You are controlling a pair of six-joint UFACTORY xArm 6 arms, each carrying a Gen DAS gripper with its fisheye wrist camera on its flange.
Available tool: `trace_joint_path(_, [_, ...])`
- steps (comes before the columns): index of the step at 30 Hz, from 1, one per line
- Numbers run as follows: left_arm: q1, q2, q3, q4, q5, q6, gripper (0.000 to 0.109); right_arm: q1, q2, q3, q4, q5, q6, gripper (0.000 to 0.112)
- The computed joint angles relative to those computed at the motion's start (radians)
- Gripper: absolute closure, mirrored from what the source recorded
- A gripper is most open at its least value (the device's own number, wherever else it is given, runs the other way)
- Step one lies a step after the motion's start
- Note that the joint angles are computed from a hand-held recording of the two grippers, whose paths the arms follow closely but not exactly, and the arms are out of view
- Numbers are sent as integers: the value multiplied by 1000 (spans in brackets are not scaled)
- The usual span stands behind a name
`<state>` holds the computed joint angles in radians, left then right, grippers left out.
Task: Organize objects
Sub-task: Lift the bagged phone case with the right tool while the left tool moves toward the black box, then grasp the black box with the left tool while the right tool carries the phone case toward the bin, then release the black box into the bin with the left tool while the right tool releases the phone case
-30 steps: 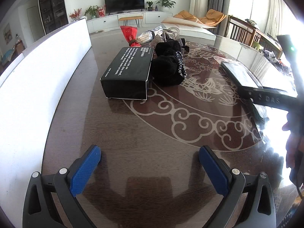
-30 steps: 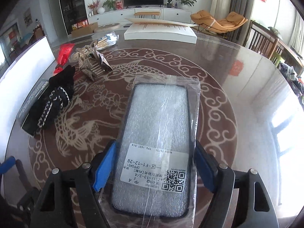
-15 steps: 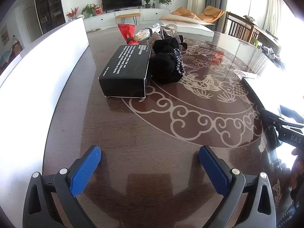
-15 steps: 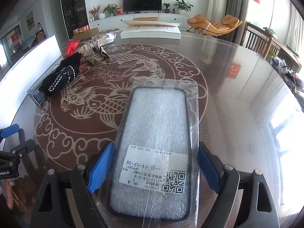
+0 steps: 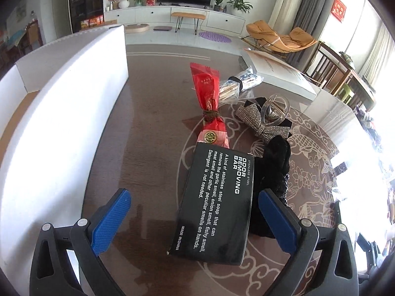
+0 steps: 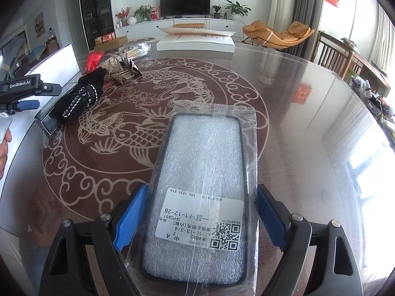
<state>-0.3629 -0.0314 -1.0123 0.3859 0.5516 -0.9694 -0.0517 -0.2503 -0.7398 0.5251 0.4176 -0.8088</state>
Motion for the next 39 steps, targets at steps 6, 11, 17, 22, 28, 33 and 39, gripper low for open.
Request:
trace_joint_path(6, [-11, 68, -42, 38, 3, 9, 42, -3, 1, -4, 8, 9, -5, 26])
trace_joint_path(11, [-26, -5, 42, 140, -11, -138, 50, -10, 8, -14, 24, 29, -13, 26])
trace_joint_path(17, [-161, -180, 208, 246, 57, -309, 50, -30, 18, -52, 4, 103, -25, 35])
trace_joint_path(22, [-231, -355, 337, 243, 12, -403, 51, -171, 75, -193, 172, 426, -6, 36])
trace_joint_path(28, [-276, -529, 370, 290, 27, -460, 51, -329, 121, -301, 415, 814, 59, 36])
trace_joint_path(33, [-243, -756, 414, 302, 103, -433, 51, -214, 38, -299, 494, 907, 99, 36])
trace_joint_path(39, [-105, -1035, 463, 251, 360, -251, 51, 154, -56, -322, 568, 842, 126, 36])
